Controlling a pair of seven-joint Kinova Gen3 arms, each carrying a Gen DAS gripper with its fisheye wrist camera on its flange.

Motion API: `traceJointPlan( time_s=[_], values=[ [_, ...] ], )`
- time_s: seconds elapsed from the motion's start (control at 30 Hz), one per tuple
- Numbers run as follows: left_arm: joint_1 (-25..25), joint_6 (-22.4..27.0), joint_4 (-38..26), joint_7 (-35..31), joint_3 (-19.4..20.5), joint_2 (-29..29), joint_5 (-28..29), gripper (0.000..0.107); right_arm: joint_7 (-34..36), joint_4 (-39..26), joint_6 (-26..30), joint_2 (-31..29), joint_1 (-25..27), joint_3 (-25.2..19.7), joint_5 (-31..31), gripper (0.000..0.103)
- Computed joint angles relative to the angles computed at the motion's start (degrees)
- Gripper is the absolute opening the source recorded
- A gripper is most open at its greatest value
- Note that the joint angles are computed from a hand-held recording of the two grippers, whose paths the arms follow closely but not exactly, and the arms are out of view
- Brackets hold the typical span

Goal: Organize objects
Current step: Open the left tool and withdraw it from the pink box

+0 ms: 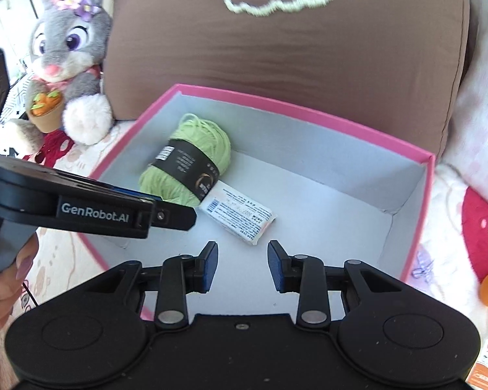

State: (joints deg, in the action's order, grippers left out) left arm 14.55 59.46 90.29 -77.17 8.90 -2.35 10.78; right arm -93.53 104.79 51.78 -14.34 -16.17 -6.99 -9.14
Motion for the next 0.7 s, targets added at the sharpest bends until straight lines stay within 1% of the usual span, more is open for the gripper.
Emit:
traceJointPlan(
  time_s=[0.03, 0.23, 0.33, 0.43, 0.5, 0.7],
  values=[
    [0.24, 0.19, -0.14, 0.22, 0.26, -0.33, -0.15, 0.041, 0.18, 0.19, 0.16, -0.80, -0.09, 0.14, -0.22, 0.038],
    [1.33, 2.18, -1.20, -0.35, 1.16, -2.71, -1.10, 0.042, 0.20, 0.82, 1.34, -4.82, -0.17, 0.45, -1.46, 0.038],
    [1.77, 3.43, -1.58, 0.93, 2.00, -3.77, -3.00, 0.053, 0.06, 0.94, 2.13, -6.98, -0.05, -0.21, -0.76, 0.038],
    [2.14, 5.68, -2.55, 3.49, 3.14, -4.65, -5.88, 0.053, -0.55, 1.34, 2.66, -9.01, 0.04, -0.54, -0.64, 0.039],
    [2.53, 6.26, -2.84, 4.39, 3.92, -5.65, -7.61, 0.053, -0.35, 1.63, 3.26, -10.22, -0.23, -0.09, -1.05, 0.039],
    [3.22, 8.51, -4.07, 4.69, 4.93, -8.17, -8.54, 0.058, 0.01, 0.87, 7.08, -13.00, -0.13, 0.16, -1.28, 0.039]
  ],
)
